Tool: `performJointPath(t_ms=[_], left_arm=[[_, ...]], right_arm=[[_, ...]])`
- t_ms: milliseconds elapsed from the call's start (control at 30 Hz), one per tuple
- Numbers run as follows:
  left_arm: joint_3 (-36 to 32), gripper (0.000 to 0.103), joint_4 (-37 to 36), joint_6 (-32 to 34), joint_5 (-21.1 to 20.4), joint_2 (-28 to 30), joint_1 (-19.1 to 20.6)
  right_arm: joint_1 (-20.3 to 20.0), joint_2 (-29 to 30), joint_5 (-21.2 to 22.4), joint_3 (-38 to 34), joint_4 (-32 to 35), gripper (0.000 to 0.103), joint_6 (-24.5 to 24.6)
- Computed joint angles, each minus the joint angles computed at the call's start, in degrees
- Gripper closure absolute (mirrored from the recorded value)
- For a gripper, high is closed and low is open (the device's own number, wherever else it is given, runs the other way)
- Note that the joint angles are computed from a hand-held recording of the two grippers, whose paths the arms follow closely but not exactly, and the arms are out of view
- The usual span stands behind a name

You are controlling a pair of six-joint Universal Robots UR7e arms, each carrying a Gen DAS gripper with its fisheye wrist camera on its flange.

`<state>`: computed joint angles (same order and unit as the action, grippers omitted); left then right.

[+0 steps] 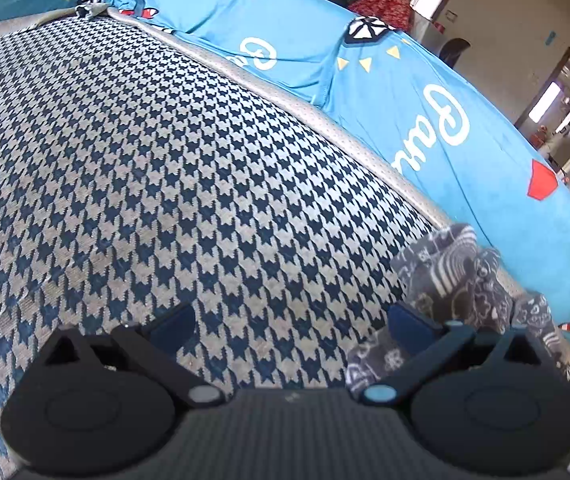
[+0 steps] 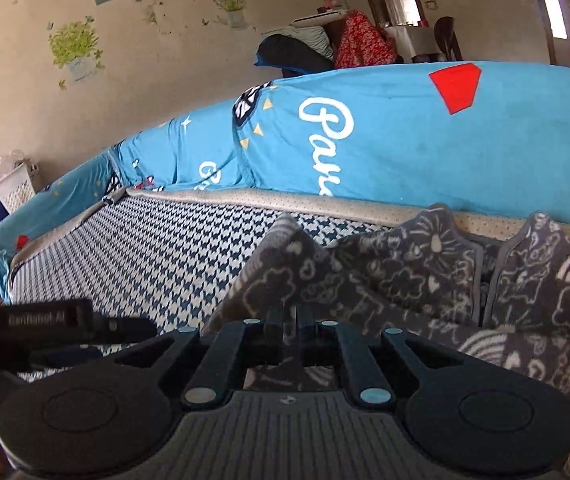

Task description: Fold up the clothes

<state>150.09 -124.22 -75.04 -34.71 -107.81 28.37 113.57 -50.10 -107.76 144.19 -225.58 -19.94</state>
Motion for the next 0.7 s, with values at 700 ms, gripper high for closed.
performJointPath(t_ms=[700], left_arm=[[-0.25,0.000,7.79,-3.72,-0.88,-5.55,-2.24]], right_arm=[[9.96,22.01,-15.66,-8.47,-12.68,0.076,-14.86]])
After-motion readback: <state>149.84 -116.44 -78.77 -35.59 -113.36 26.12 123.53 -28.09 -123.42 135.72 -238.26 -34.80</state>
